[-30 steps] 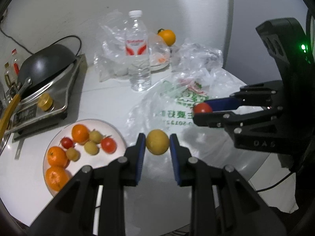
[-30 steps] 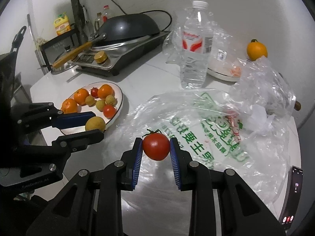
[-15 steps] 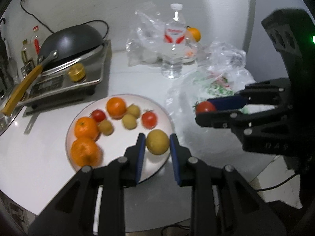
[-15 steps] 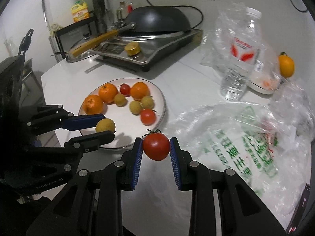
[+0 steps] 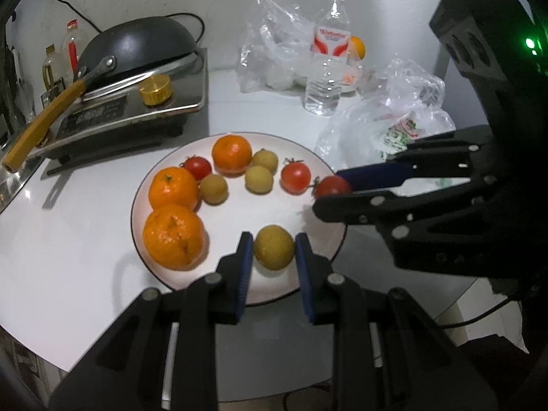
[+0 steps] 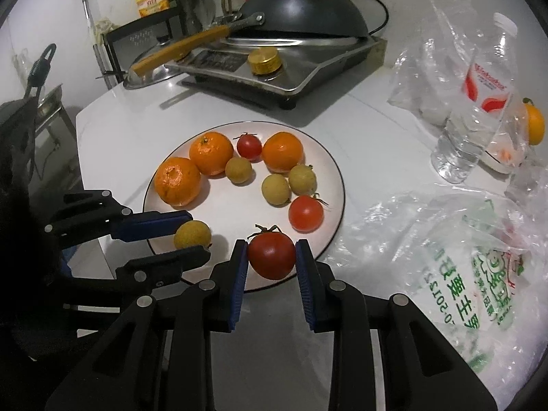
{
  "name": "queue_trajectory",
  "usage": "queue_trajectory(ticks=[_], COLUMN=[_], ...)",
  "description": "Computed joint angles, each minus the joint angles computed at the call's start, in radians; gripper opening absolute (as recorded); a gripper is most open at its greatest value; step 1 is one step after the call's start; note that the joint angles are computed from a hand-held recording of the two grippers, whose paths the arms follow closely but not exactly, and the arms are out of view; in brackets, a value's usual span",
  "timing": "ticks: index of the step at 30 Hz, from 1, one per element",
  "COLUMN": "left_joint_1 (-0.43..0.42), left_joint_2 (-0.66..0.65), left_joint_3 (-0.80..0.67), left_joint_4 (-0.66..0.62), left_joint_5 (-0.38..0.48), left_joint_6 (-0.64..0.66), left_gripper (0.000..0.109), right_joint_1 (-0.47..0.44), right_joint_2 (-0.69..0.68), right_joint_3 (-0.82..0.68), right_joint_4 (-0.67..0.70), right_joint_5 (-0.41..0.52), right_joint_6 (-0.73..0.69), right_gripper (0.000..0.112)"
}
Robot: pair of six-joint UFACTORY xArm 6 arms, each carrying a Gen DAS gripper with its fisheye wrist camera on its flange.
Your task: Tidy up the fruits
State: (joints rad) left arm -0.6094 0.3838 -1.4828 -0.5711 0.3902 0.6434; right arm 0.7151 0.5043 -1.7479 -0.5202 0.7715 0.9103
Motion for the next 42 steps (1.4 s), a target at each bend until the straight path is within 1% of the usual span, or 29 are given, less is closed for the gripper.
queue_trajectory(ticks=[8, 16, 24, 29, 32, 33, 41, 42], left_joint_1=[0.013, 0.022, 0.021, 0.014, 0.007, 0.003, -0.031, -0.037], left_joint_2=[0.011, 0.013, 0.010, -0.007, -0.026, -0.036, -0.113, -0.120], left_joint_3=[-0.013, -0.010, -0.011, 0.002, 0.018, 0.029, 0.094, 0.100], left_joint_4=[0.007, 0.021, 0.046, 0.085, 0.107, 0.113, 0.180, 0.191], left_joint_5=[0.028, 0.037, 0.039, 0.017, -0.006, -0.019, -0.102, -0.112], left_joint_6=[0.004, -0.014, -0.044, -0.084, -0.112, -0.120, -0.199, -0.214], left_gripper=[0.026, 0.027, 0.027, 0.027, 0.028, 0.030, 0.033, 0.036], right_joint_1=[0.000, -0.001, -0.003, 0.003, 0.010, 0.012, 0.042, 0.047], right_joint_2=[0.056, 0.092, 0.080, 0.038, -0.003, -0.019, -0.167, -0.181], right_joint_3=[-0.069, -0.110, -0.093, -0.052, -0.014, 0.000, 0.139, 0.150], right_joint_4=[0.044, 0.089, 0.090, 0.043, -0.003, -0.020, -0.165, -0.179], right_joint_5=[0.030, 0.035, 0.021, 0.014, 0.010, 0.011, 0.019, 0.025], right_joint_6=[-0.049, -0.095, -0.094, -0.050, -0.010, 0.005, 0.147, 0.159], right_gripper=[0.030, 0.030, 0.030, 0.031, 0.034, 0.037, 0.037, 0.037])
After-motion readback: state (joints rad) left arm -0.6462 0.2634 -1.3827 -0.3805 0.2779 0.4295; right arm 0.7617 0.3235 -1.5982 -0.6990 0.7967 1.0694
